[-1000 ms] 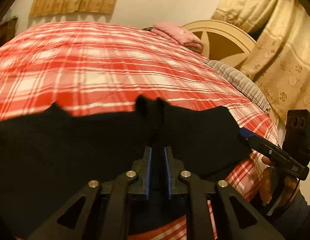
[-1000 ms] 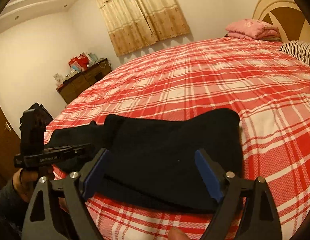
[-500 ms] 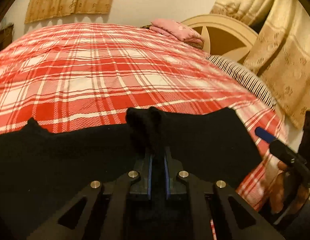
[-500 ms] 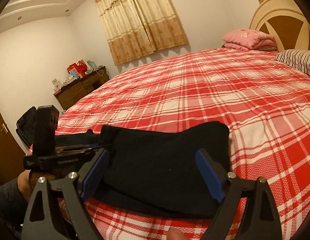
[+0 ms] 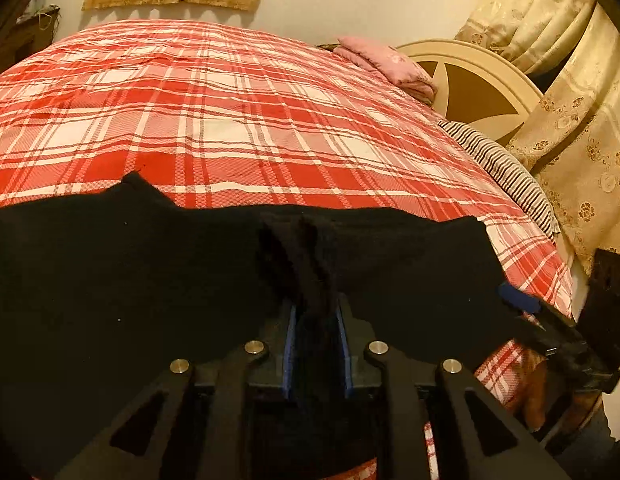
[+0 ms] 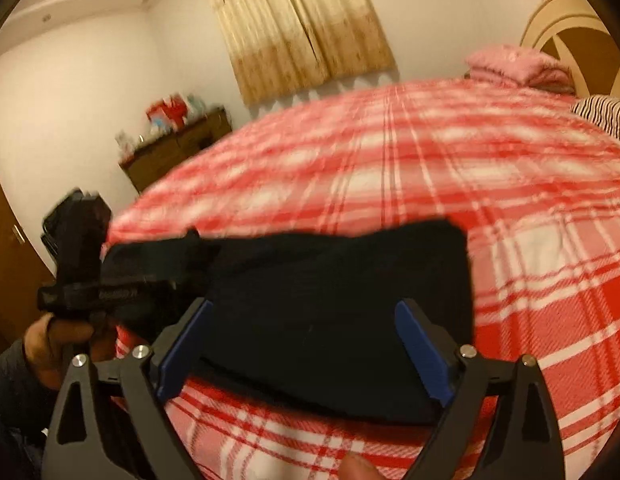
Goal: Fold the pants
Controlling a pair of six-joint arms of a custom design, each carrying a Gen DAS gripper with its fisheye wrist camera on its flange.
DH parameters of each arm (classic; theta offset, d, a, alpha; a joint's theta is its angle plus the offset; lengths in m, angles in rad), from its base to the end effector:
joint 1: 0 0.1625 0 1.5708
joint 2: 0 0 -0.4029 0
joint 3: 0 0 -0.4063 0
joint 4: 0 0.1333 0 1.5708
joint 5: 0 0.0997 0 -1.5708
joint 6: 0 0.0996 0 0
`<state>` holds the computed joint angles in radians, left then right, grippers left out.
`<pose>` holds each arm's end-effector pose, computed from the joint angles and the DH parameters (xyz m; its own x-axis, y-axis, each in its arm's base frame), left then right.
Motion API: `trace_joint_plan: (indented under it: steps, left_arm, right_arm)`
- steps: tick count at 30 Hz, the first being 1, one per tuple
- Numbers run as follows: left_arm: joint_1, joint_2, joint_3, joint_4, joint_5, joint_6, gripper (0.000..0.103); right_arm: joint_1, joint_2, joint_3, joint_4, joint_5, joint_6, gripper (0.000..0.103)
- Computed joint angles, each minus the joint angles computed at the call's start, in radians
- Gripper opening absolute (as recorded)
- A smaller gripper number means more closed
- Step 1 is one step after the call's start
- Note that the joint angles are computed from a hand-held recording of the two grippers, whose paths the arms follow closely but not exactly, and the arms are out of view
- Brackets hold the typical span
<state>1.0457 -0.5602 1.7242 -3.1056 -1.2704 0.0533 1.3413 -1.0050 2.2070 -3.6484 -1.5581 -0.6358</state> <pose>-0.1747 -0.6263 -0.0491 -0.8541 0.4285 -0.2947 0.5135 0.7848 -0.3472 0.0167 -0.5202 0.1364 -0.8718 -0.1950 0.4495 -0.4623 0.6313 -0.6227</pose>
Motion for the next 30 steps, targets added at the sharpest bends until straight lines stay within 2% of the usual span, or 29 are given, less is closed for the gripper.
trace_joint_plan:
  steps: [2, 5, 7, 9, 12, 17, 18, 22, 24, 25, 27, 28, 30]
  left_arm:
    - [-0.008, -0.028, 0.029, -0.016, 0.013, 0.021, 0.021]
    - [-0.017, -0.099, 0.114, -0.12, 0.068, 0.099, 0.022]
    - [-0.01, -0.146, 0.166, -0.18, 0.139, 0.153, 0.032]
    - [0.005, -0.189, 0.21, -0.238, 0.219, 0.191, 0.046]
    - [0.051, -0.256, 0.257, -0.317, 0.344, 0.248, 0.047]
    - [0.131, -0.314, 0.261, -0.344, 0.419, 0.261, 0.048]
    - [0.146, -0.319, 0.256, -0.327, 0.411, 0.248, 0.048]
    - [0.213, -0.332, 0.225, -0.209, 0.284, 0.163, 0.048]
    - [0.232, -0.32, 0.211, -0.204, 0.259, 0.142, 0.049]
    - [0.241, -0.322, 0.212, -0.215, 0.225, 0.137, 0.052]
    - [0.257, -0.322, 0.197, -0.197, 0.158, 0.119, 0.066]
    - [0.264, -0.32, 0.189, -0.186, 0.131, 0.106, 0.068]
    - [0.268, -0.319, 0.175, -0.165, 0.109, 0.088, 0.075]
  right_arm:
    - [0.002, 0.006, -0.019, 0.045, -0.045, 0.012, 0.095]
    - [-0.009, -0.006, -0.014, 0.048, -0.02, 0.013, 0.095]
    - [-0.013, -0.015, -0.001, 0.031, 0.014, 0.006, 0.095]
    - [-0.012, -0.015, 0.008, 0.006, 0.03, -0.003, 0.097]
    - [-0.009, -0.008, 0.005, 0.01, 0.03, -0.003, 0.097]
    - [0.005, 0.01, 0.002, -0.001, 0.019, -0.018, 0.097]
    - [0.007, 0.014, 0.001, -0.004, 0.02, -0.02, 0.097]
    - [0.016, 0.031, -0.003, -0.008, 0.008, -0.029, 0.097]
    - [0.019, 0.038, -0.006, -0.01, 0.001, -0.029, 0.097]
    - [0.02, 0.039, -0.006, -0.01, 0.0, -0.03, 0.097]
    - [0.021, 0.041, -0.005, -0.01, -0.002, -0.033, 0.097]
    - [0.022, 0.043, -0.006, -0.01, -0.004, -0.035, 0.097]
    - [0.023, 0.043, -0.004, -0.01, -0.004, -0.035, 0.097]
